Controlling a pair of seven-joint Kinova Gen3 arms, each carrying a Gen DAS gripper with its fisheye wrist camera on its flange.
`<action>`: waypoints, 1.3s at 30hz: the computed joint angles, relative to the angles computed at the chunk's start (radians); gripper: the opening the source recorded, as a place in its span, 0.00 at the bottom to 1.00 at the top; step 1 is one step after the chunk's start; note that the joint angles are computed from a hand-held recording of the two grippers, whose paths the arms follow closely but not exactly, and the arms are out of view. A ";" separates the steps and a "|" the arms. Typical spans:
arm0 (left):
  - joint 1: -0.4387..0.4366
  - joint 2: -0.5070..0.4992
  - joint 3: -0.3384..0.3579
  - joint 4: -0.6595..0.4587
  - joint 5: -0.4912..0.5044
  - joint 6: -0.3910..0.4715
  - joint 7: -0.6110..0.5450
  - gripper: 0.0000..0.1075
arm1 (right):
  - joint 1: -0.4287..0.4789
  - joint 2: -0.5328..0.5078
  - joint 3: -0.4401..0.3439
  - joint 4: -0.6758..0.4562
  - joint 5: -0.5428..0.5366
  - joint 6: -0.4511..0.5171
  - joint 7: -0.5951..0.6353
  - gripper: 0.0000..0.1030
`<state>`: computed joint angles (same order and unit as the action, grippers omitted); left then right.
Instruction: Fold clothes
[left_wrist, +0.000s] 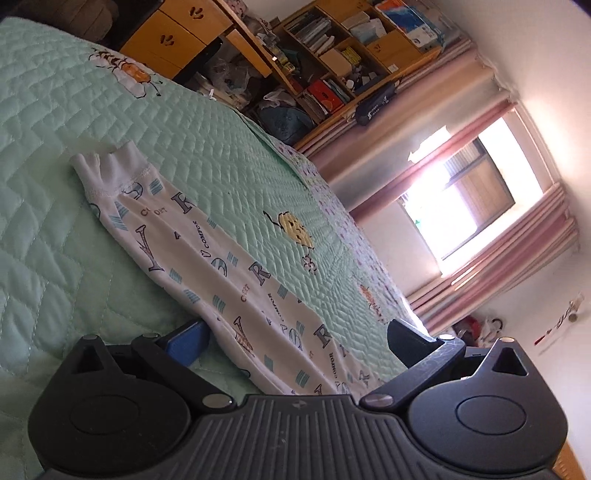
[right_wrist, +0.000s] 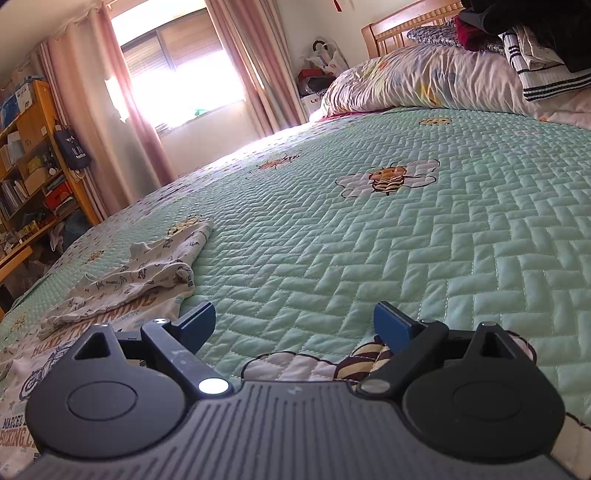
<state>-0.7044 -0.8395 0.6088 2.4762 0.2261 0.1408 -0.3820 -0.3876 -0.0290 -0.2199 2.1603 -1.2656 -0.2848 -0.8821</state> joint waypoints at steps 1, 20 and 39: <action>-0.003 -0.013 -0.003 0.007 0.018 -0.005 0.016 0.95 | 0.000 0.000 0.000 0.000 -0.002 0.000 0.003 0.90; 0.001 0.122 -0.102 -0.270 -0.149 0.505 0.376 0.95 | -0.002 0.000 -0.002 -0.008 -0.064 -0.002 0.071 0.90; -0.098 0.153 -0.059 -0.102 -0.435 0.203 0.433 0.10 | -0.014 0.003 0.003 -0.014 -0.105 -0.006 0.118 0.92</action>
<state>-0.8024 -0.6867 0.5498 2.3740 -0.2093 0.3436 0.0511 -0.4017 -0.0263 -0.2172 2.1464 -1.3703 -0.2912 -0.7644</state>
